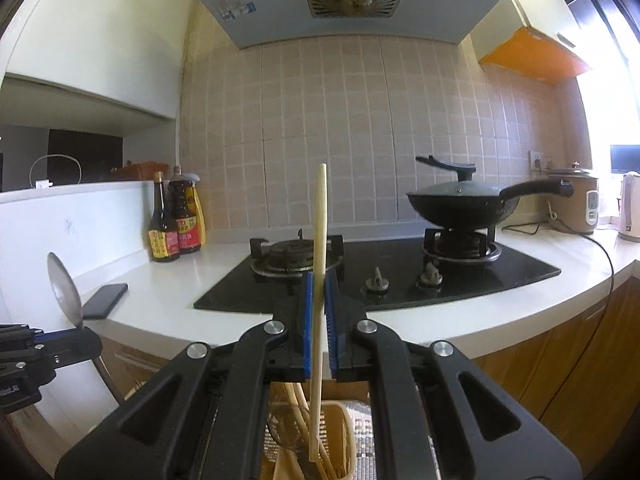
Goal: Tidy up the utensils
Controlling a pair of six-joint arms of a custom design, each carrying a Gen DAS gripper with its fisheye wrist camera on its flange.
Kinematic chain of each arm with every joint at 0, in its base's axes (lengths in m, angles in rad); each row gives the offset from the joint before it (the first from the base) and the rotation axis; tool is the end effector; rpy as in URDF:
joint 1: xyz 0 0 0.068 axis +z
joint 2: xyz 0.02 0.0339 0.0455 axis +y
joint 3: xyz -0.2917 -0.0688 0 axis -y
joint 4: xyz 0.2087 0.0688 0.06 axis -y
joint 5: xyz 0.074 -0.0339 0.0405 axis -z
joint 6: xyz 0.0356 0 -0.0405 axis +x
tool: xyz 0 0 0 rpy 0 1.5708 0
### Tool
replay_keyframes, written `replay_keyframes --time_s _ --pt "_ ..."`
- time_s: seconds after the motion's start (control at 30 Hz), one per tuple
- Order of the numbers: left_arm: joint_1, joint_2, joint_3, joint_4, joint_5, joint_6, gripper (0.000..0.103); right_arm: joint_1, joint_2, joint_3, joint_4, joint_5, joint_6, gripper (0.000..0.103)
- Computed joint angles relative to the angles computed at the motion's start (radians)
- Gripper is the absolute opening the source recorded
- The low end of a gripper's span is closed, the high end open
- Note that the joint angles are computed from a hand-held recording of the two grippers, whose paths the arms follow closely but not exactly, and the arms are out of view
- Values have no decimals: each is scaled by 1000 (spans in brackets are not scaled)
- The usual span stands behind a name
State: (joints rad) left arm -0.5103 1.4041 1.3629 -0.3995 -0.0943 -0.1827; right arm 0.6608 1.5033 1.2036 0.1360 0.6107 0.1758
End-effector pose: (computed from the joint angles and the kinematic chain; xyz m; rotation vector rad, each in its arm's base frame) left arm 0.2473 -0.1346 0.4058 0.2705 2.0084 -0.3462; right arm 0.2646 0.1798 0.3834 0.0321 1.7053 0.0932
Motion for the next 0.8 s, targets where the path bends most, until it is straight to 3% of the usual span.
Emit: replay_keyframes --time_s 0.17,0.27,0.33,0.43,0.5,0.63,0.8 --pt "16 -7 -63 50 37 -7 10 -5 -33 -43 -52 -31 46 6" --pt "10 -33 -93 54 35 -17 21 8 -74 -74 -92 -43 64 20" --pt "8 -64 -116 51 38 -38 32 22 -114 -109 -111 -36 87 39" --pt "4 -117 -156 55 46 -74 52 53 -190 -172 -152 -17 147 42" --pt "-14 -163 -188 53 34 -94 55 83 -237 -214 -177 1 189 42" --pt "-95 -235 -266 75 -55 -130 67 188 -315 -302 -201 121 247 55" --pt "-270 -276 -406 169 -326 -163 71 286 -362 -426 -142 232 296 71"
